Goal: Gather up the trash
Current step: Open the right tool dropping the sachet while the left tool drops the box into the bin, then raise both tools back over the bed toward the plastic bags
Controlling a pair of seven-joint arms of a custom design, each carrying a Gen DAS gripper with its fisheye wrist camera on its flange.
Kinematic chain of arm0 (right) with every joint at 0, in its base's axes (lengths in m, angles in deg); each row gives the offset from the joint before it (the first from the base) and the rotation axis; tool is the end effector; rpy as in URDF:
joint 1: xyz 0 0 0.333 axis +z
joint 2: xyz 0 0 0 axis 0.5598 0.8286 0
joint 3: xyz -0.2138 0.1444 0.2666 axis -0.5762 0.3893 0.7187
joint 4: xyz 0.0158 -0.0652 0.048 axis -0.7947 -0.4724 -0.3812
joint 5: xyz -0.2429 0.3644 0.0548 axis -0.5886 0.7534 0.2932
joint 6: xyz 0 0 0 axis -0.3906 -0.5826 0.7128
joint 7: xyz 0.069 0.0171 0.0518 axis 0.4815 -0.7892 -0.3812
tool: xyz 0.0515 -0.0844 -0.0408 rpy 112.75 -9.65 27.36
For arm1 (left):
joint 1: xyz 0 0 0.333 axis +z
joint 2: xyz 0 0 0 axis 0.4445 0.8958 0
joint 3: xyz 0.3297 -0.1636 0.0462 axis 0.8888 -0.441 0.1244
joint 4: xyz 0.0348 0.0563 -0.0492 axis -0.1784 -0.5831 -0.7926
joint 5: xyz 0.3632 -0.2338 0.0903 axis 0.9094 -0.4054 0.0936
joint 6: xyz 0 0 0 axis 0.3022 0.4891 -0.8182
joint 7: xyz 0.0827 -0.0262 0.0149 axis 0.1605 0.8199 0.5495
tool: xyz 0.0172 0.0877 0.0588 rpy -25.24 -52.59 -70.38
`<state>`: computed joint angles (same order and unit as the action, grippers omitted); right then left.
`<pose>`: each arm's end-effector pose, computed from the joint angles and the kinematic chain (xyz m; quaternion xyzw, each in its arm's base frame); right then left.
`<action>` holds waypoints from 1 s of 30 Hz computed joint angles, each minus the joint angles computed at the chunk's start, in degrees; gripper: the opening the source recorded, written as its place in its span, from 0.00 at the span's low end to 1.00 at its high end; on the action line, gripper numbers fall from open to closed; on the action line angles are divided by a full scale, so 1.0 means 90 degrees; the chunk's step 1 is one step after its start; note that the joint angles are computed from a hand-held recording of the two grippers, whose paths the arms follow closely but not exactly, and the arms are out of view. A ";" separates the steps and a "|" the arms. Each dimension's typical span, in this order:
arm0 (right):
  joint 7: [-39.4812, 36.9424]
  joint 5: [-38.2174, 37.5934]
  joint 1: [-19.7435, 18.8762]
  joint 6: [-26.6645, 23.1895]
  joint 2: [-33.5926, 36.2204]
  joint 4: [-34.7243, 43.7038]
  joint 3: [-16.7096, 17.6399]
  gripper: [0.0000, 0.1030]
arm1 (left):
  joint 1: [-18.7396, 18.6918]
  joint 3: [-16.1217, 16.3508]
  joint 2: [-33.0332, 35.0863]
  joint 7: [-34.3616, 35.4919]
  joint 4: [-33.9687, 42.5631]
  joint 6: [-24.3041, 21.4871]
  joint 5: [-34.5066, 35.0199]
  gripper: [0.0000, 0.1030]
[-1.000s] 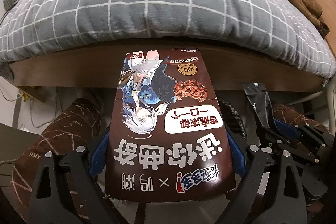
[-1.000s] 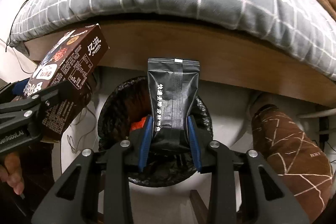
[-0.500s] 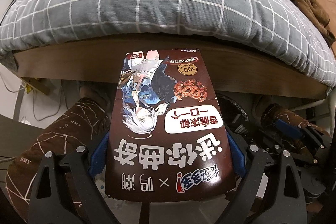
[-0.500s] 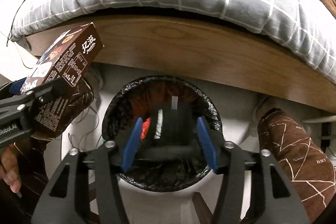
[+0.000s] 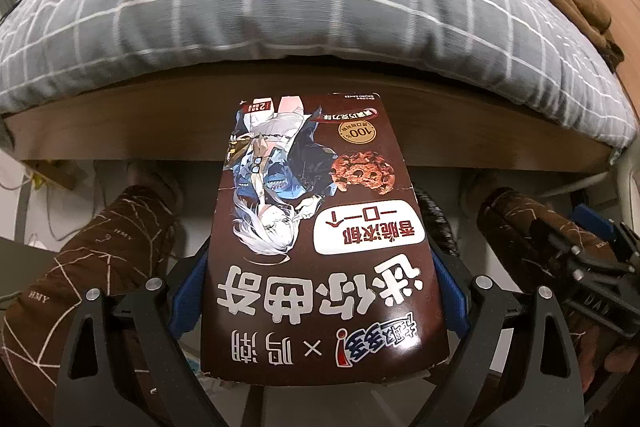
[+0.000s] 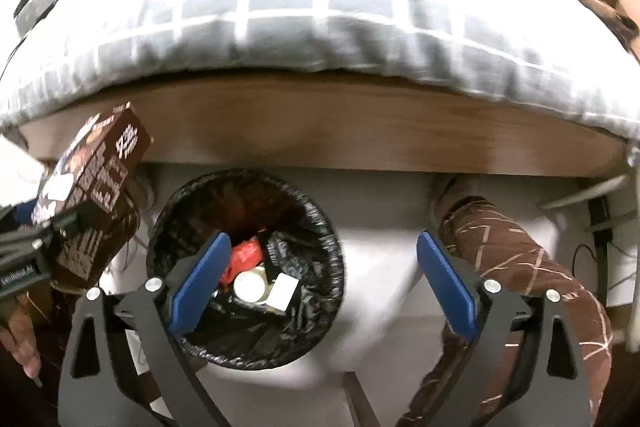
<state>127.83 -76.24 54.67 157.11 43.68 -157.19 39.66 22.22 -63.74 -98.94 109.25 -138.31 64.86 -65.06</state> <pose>0.5419 0.2785 0.4678 -0.8082 0.5483 -0.1216 0.1770 0.4824 -0.1334 0.4610 -0.8070 0.5563 -0.1582 0.1194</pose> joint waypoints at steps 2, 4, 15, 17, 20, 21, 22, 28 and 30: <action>0.0049 0.0040 -0.0051 0.0064 -0.0067 -0.0039 -0.0046 0.88 | -0.0027 -0.0054 0.0052 -0.0022 0.0076 -0.0015 0.0038 0.87; 0.0161 -0.0006 -0.0104 0.0152 -0.0148 -0.0091 -0.0075 0.88 | -0.0070 -0.0074 0.0108 -0.0003 0.0132 -0.0008 0.0055 0.87; 0.0042 0.0142 -0.0158 0.0361 -0.0253 -0.0153 -0.0057 0.88 | 0.0002 -0.0195 -0.0101 -0.0373 0.0022 -0.0209 0.0714 0.94; 0.0004 0.0140 -0.0142 0.0403 -0.0246 -0.0141 -0.0043 0.88 | 0.0009 -0.0183 -0.0141 -0.0377 0.0059 -0.0263 0.0740 0.94; 0.0005 0.0065 -0.0114 0.0525 -0.0254 -0.0118 -0.0014 0.88 | 0.0063 -0.0177 -0.0290 -0.0445 0.0104 -0.0367 0.0808 0.94; 0.0000 0.0052 -0.0102 0.0571 -0.0271 -0.0099 -0.0006 0.88 | 0.0085 -0.0177 -0.0347 -0.0482 0.0116 -0.0367 0.0830 0.94; 0.0029 0.0008 -0.0096 0.0618 -0.0288 -0.0074 0.0003 0.88 | 0.0113 -0.0173 -0.0422 -0.0504 0.0127 -0.0376 0.0859 0.94; 0.0059 -0.0233 -0.0067 0.0855 -0.0341 0.0147 0.0040 0.88 | 0.0343 -0.0353 -0.0707 -0.0678 0.0426 -0.0552 0.1367 0.94; 0.0070 -0.0277 -0.0066 0.0941 -0.0343 0.0264 0.0041 0.88 | 0.0383 -0.0357 -0.0753 -0.0694 0.0553 -0.0587 0.1505 0.94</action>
<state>128.46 -78.74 54.07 165.58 40.60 -154.82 40.03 25.67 -66.95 -105.71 103.00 -133.33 59.58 -51.52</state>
